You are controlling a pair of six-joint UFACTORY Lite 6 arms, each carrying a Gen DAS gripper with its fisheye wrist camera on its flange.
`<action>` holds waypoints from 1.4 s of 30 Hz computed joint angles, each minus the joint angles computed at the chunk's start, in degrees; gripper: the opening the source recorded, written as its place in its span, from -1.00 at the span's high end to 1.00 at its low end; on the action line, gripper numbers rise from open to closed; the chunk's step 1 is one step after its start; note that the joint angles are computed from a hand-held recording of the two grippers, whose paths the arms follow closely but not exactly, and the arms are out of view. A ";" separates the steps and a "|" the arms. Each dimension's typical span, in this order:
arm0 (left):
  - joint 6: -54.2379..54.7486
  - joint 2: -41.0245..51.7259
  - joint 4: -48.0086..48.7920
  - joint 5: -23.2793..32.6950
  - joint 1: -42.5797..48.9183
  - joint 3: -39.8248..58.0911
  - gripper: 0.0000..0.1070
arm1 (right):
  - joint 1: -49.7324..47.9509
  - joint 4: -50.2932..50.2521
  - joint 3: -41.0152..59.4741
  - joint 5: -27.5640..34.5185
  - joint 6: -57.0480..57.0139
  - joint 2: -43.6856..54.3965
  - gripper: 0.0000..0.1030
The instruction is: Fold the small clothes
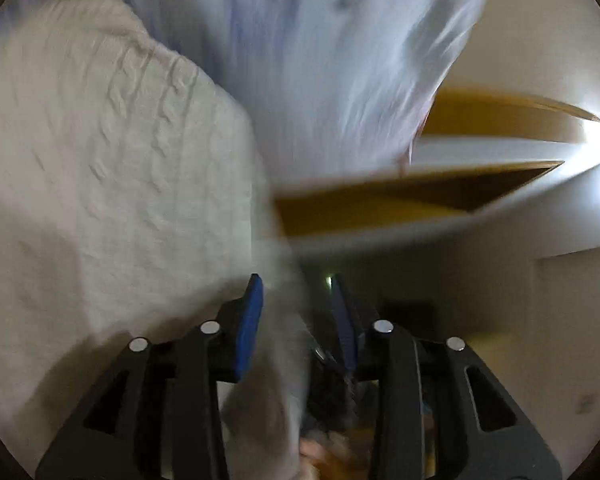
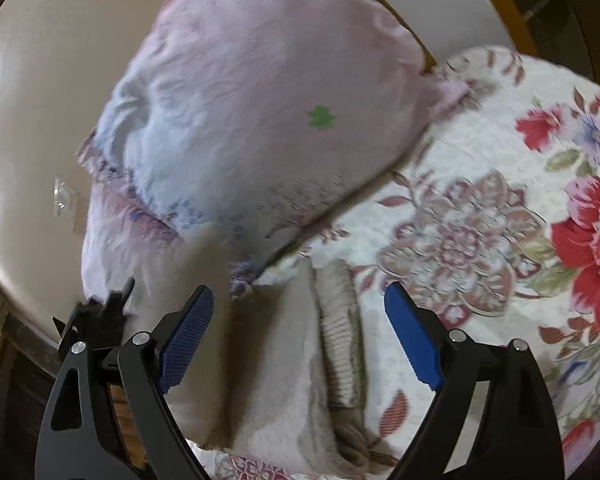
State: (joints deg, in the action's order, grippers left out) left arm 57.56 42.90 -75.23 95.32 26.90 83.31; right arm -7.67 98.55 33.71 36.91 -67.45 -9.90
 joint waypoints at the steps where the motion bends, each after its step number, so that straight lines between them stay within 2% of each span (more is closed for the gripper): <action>1: 1.99 -1.46 0.40 -0.17 -0.37 -2.37 0.40 | -1.45 -2.58 0.73 1.40 1.86 1.31 -0.73; 2: 6.37 -4.71 1.17 0.27 1.24 -5.16 0.37 | -3.27 -6.38 1.97 3.54 4.35 2.93 -0.73; 4: 12.23 -10.18 3.39 -0.45 6.12 -7.91 0.04 | -5.53 -10.17 3.83 7.18 5.35 5.40 -0.78; 5: 14.85 -13.83 5.51 -3.23 10.21 -8.41 -0.25 | -5.64 -11.02 4.53 8.09 5.86 6.39 -0.78; 6: 16.70 -16.45 6.77 -6.46 12.60 -8.56 -0.39 | -5.42 -11.72 5.46 9.22 6.32 7.73 -0.78; 8: 23.32 -22.51 10.31 -15.17 17.48 -11.16 -0.42 | -3.11 -12.54 7.41 8.96 6.67 9.75 -0.71; 10: 26.50 -24.34 13.17 -21.02 19.88 -12.53 -0.44 | 0.28 -12.39 8.22 6.24 5.42 9.25 -0.40; 13: 28.67 -23.56 15.08 -26.86 20.52 -13.69 -0.47 | 7.46 -13.09 11.45 1.78 6.31 11.16 -0.38; 14: 28.59 -23.76 15.70 -28.69 20.06 -14.67 -0.47 | 10.94 -16.07 14.06 -1.93 10.12 13.61 -0.38; 15: 28.51 -21.72 15.77 -30.03 19.68 -13.26 -0.48 | 13.46 -20.77 17.05 -4.06 15.32 16.71 -0.24; 16: 28.16 -22.04 16.23 -32.08 18.60 -14.24 -0.51 | 15.89 -24.05 19.39 -6.14 19.03 19.61 0.58; 18: 28.23 -22.62 15.72 -36.79 15.58 -16.46 -0.55 | 18.51 -25.67 18.33 -12.09 21.05 18.39 0.72; 20: 29.48 -23.33 15.01 -38.59 14.70 -18.32 -0.64 | 14.95 -20.13 13.72 -11.16 17.94 13.39 0.74; 21: 29.69 -23.65 14.56 -39.78 13.74 -19.10 -0.72 | 13.31 -18.86 11.98 -11.37 17.22 11.62 0.72; 23: 29.17 -23.46 14.91 -42.69 11.36 -20.08 -0.76 | 10.18 -20.36 11.57 -7.85 18.56 12.54 0.47; 24: 28.41 -23.30 15.12 -44.74 9.30 -20.69 -0.76 | 9.07 -22.06 11.89 -5.28 20.43 13.45 -0.04; 25: 28.22 -23.16 15.33 -46.56 7.94 -21.38 -0.79 | 8.98 -23.93 12.07 -4.63 22.55 13.64 -0.73; 26: 28.76 -23.24 14.74 -48.46 6.75 -22.40 -0.83 | 9.09 -24.95 11.78 -4.52 23.22 13.39 -0.83; 27: 29.26 -23.47 14.20 -49.46 6.44 -23.05 -0.89 | 9.33 -24.37 10.44 -5.21 21.51 12.14 -0.83; 29: 30.21 -23.08 12.31 -50.49 5.59 -23.97 -0.89 | 9.09 -24.48 11.06 -3.25 20.52 13.94 -0.82; 30: 29.83 -22.22 11.83 -50.54 5.06 -23.78 -0.89 | 8.81 -22.86 11.03 -1.65 18.99 15.22 -0.69; 31: 28.98 -21.03 11.63 -49.78 4.99 -23.28 -0.89 | 8.76 -21.04 10.98 -0.77 17.11 16.31 -0.36; 32: 28.00 -19.24 11.41 -48.14 5.26 -22.39 -0.88 | 9.19 -17.45 10.11 -0.28 12.84 16.98 -0.15; 33: 29.41 -18.82 9.34 -46.79 5.79 -22.58 -0.70 | 9.11 -14.96 9.81 1.41 10.33 17.94 0.02; 34: 30.13 -16.65 8.97 -43.05 5.99 -21.37 -0.23 | 8.71 -10.98 8.56 2.75 7.28 18.37 0.14; 35: 28.69 -14.98 9.98 -40.45 6.87 -20.07 -0.18 | 8.61 -7.71 7.35 4.25 4.66 18.11 0.17; 37: 26.58 -13.05 10.73 -36.78 9.09 -17.73 0.20 | 10.41 -4.58 5.29 2.72 2.84 14.99 0.22; 40: 31.37 -14.92 14.31 -31.88 14.86 -15.71 0.26 | 13.34 0.19 3.57 4.32 -0.44 10.47 0.29; 42: 35.62 -16.34 16.16 -28.48 20.48 -13.68 0.25 | 18.43 2.62 5.34 2.72 -2.38 10.30 0.29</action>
